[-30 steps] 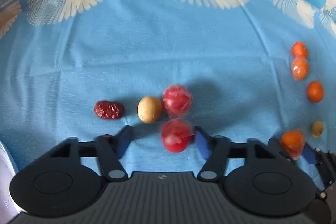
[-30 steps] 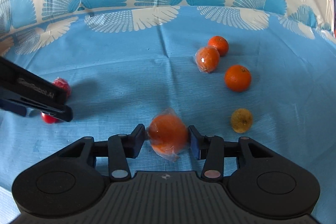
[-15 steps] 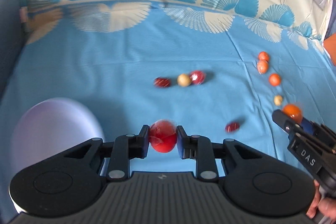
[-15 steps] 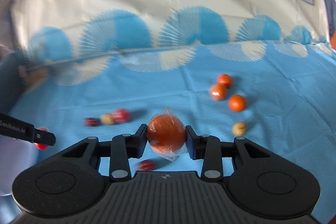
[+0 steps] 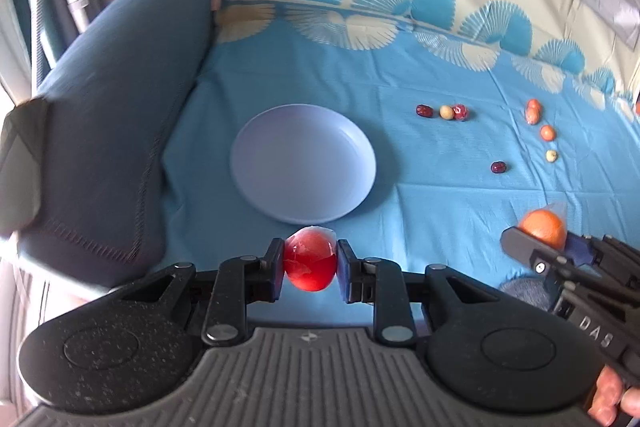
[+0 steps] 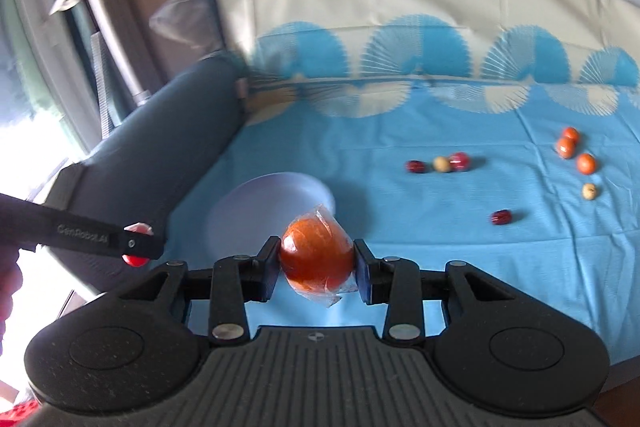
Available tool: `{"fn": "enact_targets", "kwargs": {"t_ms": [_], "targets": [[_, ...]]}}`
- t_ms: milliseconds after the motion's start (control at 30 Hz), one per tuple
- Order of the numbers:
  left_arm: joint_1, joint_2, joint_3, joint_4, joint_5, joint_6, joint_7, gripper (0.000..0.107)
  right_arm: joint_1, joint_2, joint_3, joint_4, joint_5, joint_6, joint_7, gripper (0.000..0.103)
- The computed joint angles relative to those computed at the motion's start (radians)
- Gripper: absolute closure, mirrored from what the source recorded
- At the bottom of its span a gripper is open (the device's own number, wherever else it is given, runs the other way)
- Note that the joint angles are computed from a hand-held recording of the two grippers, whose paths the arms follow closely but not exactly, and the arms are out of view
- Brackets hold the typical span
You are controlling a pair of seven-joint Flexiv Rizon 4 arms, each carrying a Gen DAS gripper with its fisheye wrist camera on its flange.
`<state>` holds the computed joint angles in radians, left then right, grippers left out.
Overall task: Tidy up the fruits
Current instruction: 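Carry the wrapped orange and red fruit over the plate with both tools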
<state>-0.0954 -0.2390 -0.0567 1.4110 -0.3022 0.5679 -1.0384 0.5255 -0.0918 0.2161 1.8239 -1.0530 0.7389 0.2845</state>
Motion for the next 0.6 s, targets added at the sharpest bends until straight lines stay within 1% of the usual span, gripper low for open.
{"fn": "enact_targets", "kwargs": {"t_ms": [133, 233, 400, 600], "targets": [[0.038, 0.073, 0.022, 0.096, -0.077, 0.029, 0.064, 0.078, 0.066, -0.045, 0.019, -0.083, 0.001, -0.078, -0.044, 0.063], [0.056, 0.103, 0.034, 0.137, -0.117, 0.037, 0.096, 0.078, 0.113, -0.075, 0.018, -0.137, 0.014, -0.132, -0.083, 0.063], [0.079, 0.122, 0.044, 0.166, -0.183, 0.046, 0.121, 0.078, 0.16, -0.105, 0.003, -0.2, 0.031, -0.183, -0.146, 0.063], [0.084, 0.125, 0.043, 0.175, -0.219, 0.054, 0.135, 0.078, 0.188, -0.125, -0.011, -0.238, 0.047, -0.211, -0.201, 0.063]]}}
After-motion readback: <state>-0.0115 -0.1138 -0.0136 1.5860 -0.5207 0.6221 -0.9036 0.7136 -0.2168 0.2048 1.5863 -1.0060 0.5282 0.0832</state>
